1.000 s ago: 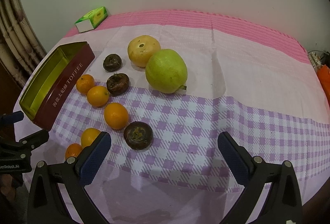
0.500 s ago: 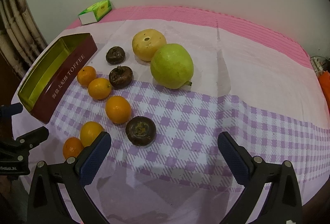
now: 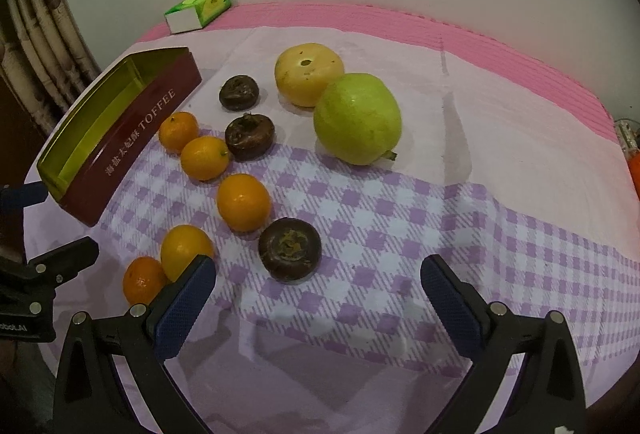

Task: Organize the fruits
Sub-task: 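Grasp a dark brown persimmon with the right gripper while the left gripper approaches a tangerine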

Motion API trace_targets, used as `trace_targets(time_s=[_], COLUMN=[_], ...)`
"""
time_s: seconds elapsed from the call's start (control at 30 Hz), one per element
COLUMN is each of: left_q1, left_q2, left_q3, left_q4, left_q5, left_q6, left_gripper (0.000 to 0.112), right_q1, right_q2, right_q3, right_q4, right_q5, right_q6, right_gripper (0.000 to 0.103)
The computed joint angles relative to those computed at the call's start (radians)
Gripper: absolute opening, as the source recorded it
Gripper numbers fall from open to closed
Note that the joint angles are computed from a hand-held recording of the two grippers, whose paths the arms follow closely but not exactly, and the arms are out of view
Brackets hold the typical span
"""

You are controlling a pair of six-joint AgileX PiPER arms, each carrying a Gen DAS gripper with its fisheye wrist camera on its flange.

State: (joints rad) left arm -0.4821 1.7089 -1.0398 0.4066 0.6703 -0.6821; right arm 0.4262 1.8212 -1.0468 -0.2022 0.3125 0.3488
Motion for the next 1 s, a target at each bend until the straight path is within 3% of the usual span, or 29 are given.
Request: trace_targets(time_s=[0.1, 0.23, 0.6, 0.73, 0.87, 1.0], left_q1=[0.006, 0.015, 0.024, 0.024, 0.023, 0.019], left_q2=[-0.007, -0.011, -0.022, -0.019, -0.020, -0.024], left_q3=[0.010, 0.017, 0.041, 0.041, 0.041, 0.043], left_q4=[-0.006, -0.024, -0.077, -0.082, -0.089, -0.085], left_q5=[-0.014, -0.024, -0.050, -0.054, -0.057, -0.062], left_q6=[0.019, 0.056, 0.129, 0.138, 0.149, 0.149], left_gripper=[0.103, 0.103, 0.103, 0.103, 0.103, 0.103], right_q1=[0.001, -0.014, -0.012, -0.007, 0.008, 0.018], right_q2=[0.019, 0.057, 0.138, 0.172, 0.198, 0.221], right_q3=[-0.009, -0.041, -0.110, -0.158, -0.193, -0.226], right_q4=[-0.011, 0.057, 0.098, 0.103, 0.057, 0.050], right_q5=[-0.003, 0.018, 0.041, 0.082, 0.108, 0.127], right_q6=[0.018, -0.051, -0.108, -0.121, -0.090, -0.095], right_gripper=[0.100, 0.080, 0.067, 0.057, 0.054, 0.040])
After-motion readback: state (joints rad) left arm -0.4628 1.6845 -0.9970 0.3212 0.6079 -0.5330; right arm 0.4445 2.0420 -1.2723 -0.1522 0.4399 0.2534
